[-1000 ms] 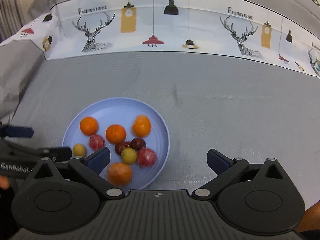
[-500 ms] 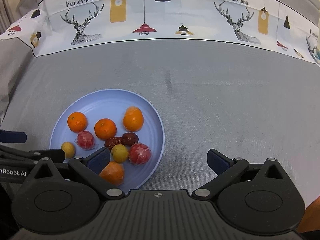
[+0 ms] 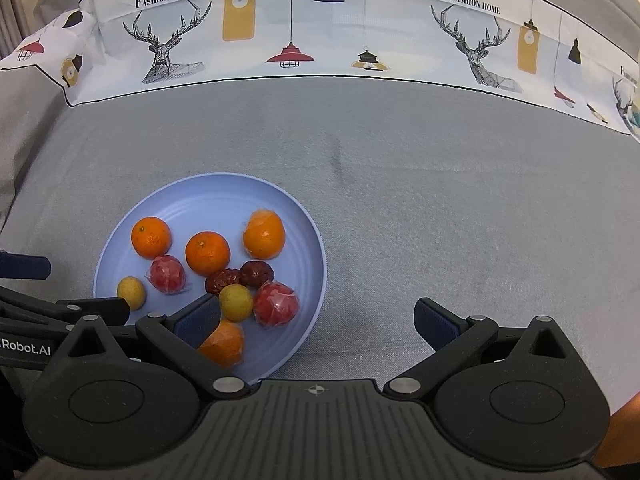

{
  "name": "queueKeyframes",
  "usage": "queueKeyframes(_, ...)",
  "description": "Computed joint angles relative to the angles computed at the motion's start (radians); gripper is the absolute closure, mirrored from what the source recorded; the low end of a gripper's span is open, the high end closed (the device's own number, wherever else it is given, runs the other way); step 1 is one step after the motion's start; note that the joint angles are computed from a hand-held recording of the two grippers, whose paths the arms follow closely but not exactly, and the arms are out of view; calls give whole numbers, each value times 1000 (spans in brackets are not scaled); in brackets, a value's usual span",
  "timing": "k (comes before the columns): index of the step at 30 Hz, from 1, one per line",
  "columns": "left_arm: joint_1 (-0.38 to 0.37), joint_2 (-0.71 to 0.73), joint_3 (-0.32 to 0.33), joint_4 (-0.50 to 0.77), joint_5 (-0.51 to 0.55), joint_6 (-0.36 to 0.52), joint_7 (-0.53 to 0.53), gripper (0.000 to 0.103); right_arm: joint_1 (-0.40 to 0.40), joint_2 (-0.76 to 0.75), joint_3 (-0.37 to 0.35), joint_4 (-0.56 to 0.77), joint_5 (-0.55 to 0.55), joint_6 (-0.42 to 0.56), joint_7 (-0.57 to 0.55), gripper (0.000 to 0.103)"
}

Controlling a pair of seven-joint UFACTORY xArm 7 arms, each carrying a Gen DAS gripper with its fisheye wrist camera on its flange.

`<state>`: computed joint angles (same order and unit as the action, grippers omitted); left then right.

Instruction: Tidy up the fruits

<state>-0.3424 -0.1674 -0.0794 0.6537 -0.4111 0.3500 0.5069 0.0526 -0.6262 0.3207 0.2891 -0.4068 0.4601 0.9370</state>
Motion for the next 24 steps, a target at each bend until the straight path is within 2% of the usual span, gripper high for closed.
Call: queueKeyframes(24, -25, -15, 10, -3, -68, -4, 68, 0, -4, -4, 2, 5, -15, 7, 0, 1)
